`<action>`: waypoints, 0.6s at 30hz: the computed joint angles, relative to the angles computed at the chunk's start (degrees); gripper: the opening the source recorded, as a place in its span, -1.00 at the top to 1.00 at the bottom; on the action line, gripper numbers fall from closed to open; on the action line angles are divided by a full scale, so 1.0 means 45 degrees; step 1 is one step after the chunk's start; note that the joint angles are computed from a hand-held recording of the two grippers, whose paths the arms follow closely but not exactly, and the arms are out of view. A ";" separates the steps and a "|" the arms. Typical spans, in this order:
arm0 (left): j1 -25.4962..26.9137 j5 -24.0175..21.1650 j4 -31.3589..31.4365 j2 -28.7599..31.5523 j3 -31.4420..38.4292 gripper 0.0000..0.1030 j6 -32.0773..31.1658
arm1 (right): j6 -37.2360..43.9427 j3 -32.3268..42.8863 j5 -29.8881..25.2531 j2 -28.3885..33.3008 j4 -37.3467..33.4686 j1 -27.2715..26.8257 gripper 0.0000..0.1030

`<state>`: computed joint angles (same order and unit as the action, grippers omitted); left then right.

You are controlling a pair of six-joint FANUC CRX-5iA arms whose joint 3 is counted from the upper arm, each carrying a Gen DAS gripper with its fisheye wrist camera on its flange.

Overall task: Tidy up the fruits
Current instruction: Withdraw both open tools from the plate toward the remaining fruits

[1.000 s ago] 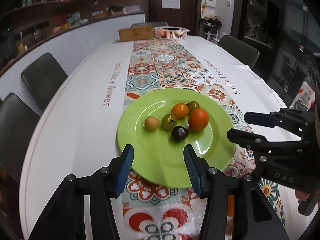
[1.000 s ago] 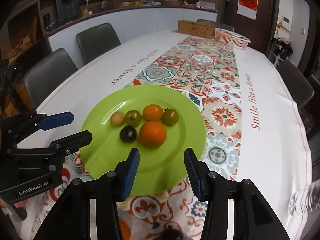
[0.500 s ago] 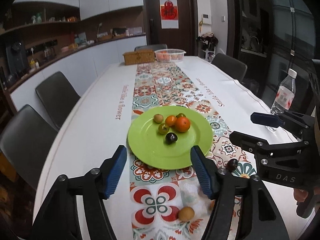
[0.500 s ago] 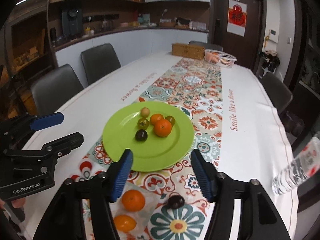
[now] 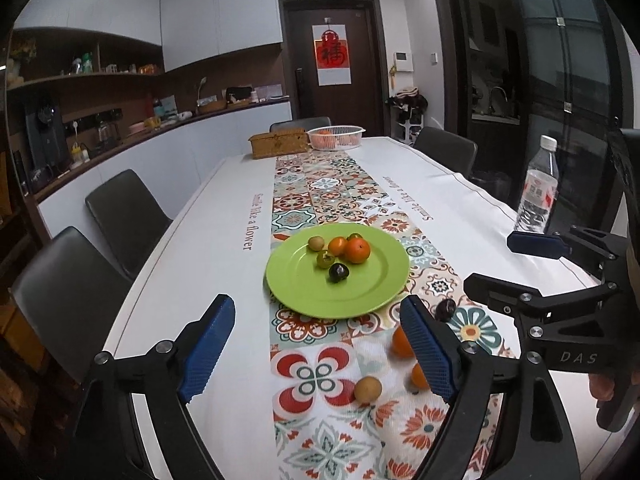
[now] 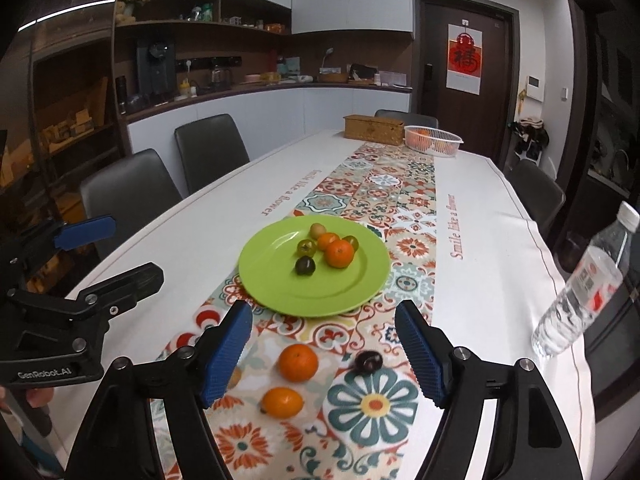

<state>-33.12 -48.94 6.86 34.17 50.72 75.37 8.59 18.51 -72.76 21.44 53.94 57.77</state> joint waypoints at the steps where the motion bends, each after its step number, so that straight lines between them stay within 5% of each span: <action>1: 0.0013 0.0195 0.0049 -0.0172 -0.0340 -0.65 -0.0083 | -0.0048 -0.0056 0.0019 -0.0022 0.0011 0.0035 -0.45; 18: 0.0256 0.2066 0.2724 -0.1416 -0.4256 -0.65 -0.4154 | 0.0672 -0.0531 0.0145 0.0112 -0.0820 0.0468 -0.44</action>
